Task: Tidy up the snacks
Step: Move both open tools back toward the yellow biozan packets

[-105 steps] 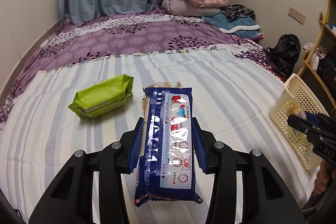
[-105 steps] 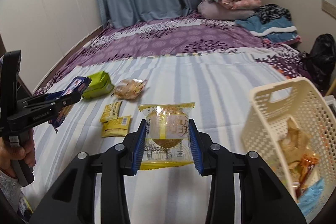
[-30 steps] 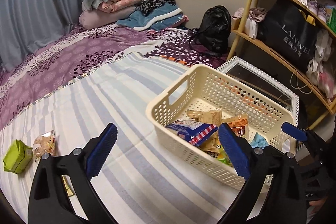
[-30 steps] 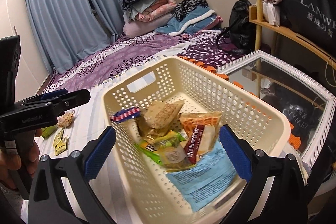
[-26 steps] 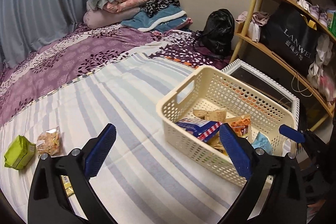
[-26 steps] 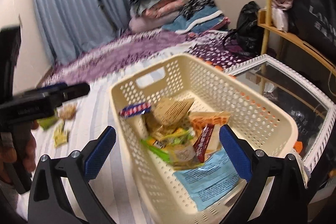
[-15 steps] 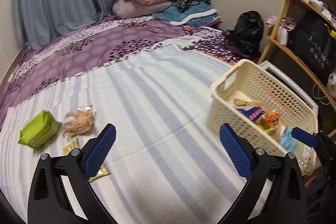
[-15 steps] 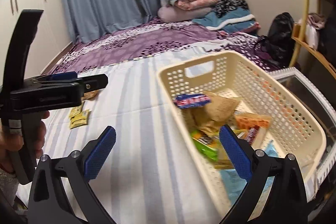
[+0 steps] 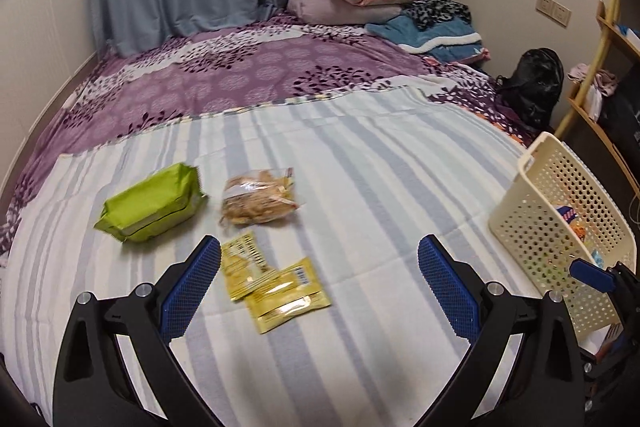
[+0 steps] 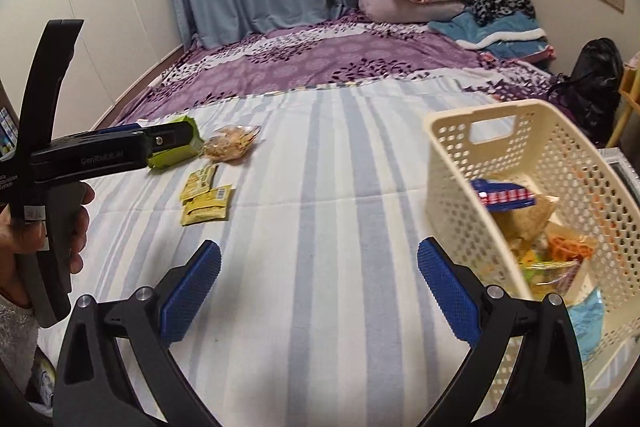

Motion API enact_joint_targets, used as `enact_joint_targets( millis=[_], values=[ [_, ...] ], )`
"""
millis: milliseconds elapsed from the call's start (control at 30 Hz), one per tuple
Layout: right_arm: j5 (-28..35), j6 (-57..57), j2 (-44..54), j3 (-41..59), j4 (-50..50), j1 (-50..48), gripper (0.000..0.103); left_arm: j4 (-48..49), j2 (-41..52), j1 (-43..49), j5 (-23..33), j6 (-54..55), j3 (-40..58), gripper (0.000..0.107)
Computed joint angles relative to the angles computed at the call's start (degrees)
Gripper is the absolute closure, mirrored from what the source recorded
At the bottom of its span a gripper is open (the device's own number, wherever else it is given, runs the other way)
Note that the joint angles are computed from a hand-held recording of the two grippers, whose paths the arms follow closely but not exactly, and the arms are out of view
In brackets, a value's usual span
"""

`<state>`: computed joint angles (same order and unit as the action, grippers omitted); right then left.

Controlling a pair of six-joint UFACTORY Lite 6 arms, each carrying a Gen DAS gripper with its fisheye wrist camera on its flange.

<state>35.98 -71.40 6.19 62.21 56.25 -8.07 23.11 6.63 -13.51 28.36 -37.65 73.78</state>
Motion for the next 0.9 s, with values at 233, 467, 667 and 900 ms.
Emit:
enact_joint_targets(
  millis=[233,467,667,900],
  values=[
    [-2.44,2.12,0.58,-1.36,-1.70,5.19,0.005,-6.68,-3.87,9.11,-3.01,6.29,-7.66,0.007],
    [-2.88,3.41,1.91,-0.85,-2.89,7.73,0.005,-10.65,-0.66,13.22,-4.99,10.17,-8.91,0.007],
    [-3.40,4.25,3.49,-0.24,-4.02,8.81,0.005,-10.19,5.39,12.72,-5.89,9.31,-7.00,0.007],
    [-4.13,5.61,5.65,0.67,-4.78,9.84,0.005,-11.17,12.37,13.56,-6.60,9.41,-2.83,0.007]
  ],
)
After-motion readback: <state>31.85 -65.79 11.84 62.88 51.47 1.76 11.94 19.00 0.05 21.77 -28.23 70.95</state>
